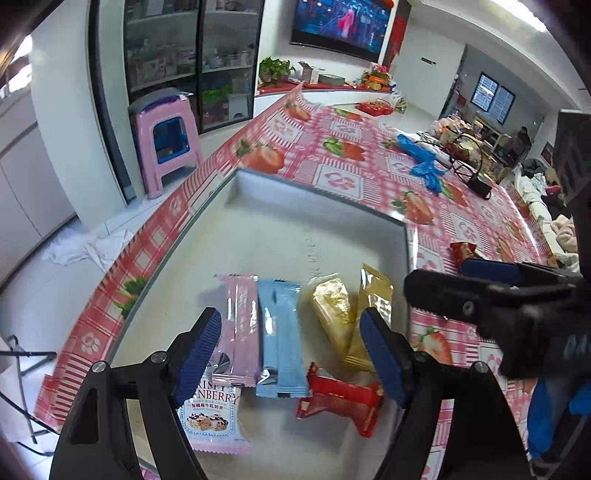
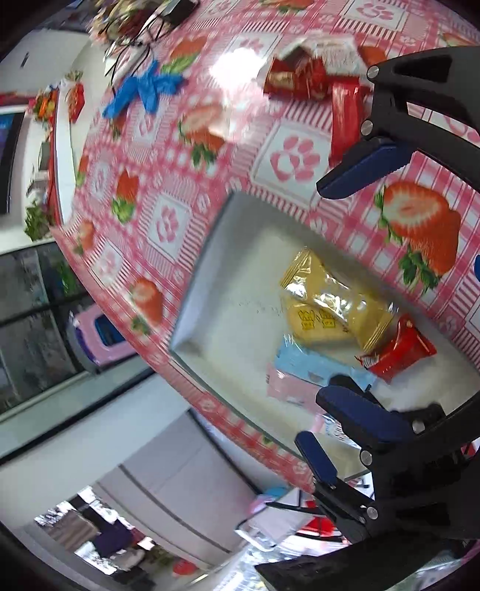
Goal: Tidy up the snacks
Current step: 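Carry both snacks over the grey tray and open both grippers to drop them, then move both grippers back over the red snacks and Crispy Cranberry packet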
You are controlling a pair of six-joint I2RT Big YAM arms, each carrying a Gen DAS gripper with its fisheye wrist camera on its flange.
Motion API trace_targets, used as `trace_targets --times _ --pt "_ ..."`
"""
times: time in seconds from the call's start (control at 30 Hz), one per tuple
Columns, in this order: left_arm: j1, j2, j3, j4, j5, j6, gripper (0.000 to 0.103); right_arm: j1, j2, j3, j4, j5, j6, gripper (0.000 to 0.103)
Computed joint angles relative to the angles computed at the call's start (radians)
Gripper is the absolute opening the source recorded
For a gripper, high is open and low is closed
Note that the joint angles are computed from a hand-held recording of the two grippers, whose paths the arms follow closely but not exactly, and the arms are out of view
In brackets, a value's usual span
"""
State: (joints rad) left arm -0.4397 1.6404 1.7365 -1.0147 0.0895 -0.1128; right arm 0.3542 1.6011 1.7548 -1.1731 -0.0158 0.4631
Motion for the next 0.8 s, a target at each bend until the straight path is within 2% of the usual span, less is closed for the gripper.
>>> trace_targets --times 0.1,0.3,0.47,0.57,0.63,0.7,0.8 --pt "-0.008 0.001 0.040 -0.031 0.011 0.006 0.081 -0.030 -0.032 -0.018 -0.010 -0.006 0.013 0.102" --pt "-0.026 0.014 0.175 -0.103 0.047 0.012 0.081 -0.117 -0.141 -0.083 -0.035 0.048 0.022 0.102" --pt "-0.070 0.039 0.277 -0.117 0.055 0.033 0.086 -0.227 -0.233 -0.125 -0.054 0.096 0.037 0.102" --pt "-0.128 0.087 0.320 -0.158 0.035 0.092 0.086 -0.280 -0.242 -0.147 -0.080 0.101 0.060 0.102" --pt "-0.167 0.116 0.323 -0.168 0.024 0.133 0.086 -0.308 -0.250 -0.181 -0.072 0.075 0.078 0.102" --pt "-0.211 0.149 0.319 -0.158 -0.006 0.175 0.086 -0.332 -0.246 -0.216 -0.064 0.041 0.103 0.102" --pt "-0.269 0.199 0.305 -0.107 -0.096 0.246 0.086 -0.348 -0.222 -0.248 -0.065 0.037 0.129 0.102"
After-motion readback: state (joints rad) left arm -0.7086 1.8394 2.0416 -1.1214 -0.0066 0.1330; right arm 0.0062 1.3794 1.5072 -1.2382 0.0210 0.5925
